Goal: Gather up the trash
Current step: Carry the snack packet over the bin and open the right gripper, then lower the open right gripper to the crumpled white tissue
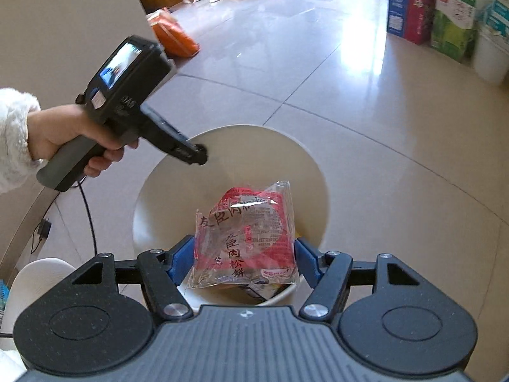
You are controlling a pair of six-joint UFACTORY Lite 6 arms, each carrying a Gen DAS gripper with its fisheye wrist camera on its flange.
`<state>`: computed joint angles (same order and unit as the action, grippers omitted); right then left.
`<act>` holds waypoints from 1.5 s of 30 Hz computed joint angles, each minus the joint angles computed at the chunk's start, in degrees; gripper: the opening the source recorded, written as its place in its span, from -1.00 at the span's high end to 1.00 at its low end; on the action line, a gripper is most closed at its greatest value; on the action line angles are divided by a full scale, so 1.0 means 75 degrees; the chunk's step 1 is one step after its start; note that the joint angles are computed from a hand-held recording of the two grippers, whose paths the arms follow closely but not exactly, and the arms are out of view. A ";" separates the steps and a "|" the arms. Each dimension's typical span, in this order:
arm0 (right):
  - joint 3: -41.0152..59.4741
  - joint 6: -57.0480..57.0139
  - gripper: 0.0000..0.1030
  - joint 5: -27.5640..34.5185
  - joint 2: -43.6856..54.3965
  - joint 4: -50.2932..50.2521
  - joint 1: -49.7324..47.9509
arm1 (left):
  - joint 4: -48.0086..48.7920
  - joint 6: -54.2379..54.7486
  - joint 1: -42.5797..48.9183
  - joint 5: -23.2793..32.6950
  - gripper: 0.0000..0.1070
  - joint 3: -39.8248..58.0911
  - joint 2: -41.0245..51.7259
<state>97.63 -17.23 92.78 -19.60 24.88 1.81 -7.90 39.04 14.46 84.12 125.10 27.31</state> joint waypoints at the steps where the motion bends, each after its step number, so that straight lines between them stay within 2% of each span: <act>1: 0.0055 -0.0056 -0.43 0.0099 0.0018 -0.0031 -0.0020 | 0.0013 0.0009 -0.0001 -0.0015 0.72 -0.0005 0.0003; 4: 0.0084 0.0284 -0.71 -0.0105 0.0064 -0.0240 0.0560 | 0.0030 -0.0028 -0.0018 -0.0039 0.72 -0.0034 -0.0003; 5: -0.0010 0.0350 -0.72 -0.0215 0.0006 -0.0226 0.0632 | 0.0029 -0.0026 -0.0017 -0.0036 0.72 -0.0031 0.0001; 9: -0.0015 0.0578 -0.73 -0.0409 -0.0059 -0.0386 0.0843 | 0.0062 -0.0068 -0.0067 -0.0032 0.72 0.0004 0.0021; 12: 0.0284 0.0229 -0.74 -0.0065 0.0091 0.0014 0.0092 | 0.0077 -0.0093 -0.0090 -0.0082 0.72 -0.0046 0.0008; 31: -0.0938 -0.0722 -0.74 -0.0325 -0.0608 0.0250 -0.1488 | 0.0136 -0.0191 -0.0132 -0.0082 0.72 -0.0077 -0.0040; 34: -0.1310 -0.1242 -0.74 -0.0410 -0.0874 0.0454 -0.2276 | 0.0116 -0.0210 -0.0120 -0.0038 0.72 -0.0030 -0.0021; 37: -0.2160 -0.2461 -0.74 -0.0532 -0.1368 0.0927 -0.3829 | 0.0071 -0.0171 -0.0095 -0.0026 0.72 -0.0021 -0.0034; 42: -0.4369 -0.4779 -0.72 -0.1047 -0.2087 0.1251 -0.6520 | -0.0047 -0.0091 0.0048 0.0014 0.72 0.0032 0.0002; 45: -0.5917 -0.5914 -0.59 -0.1782 -0.2462 0.1170 -0.7785 | -0.0066 -0.0048 0.0112 0.0041 0.72 0.0048 0.0028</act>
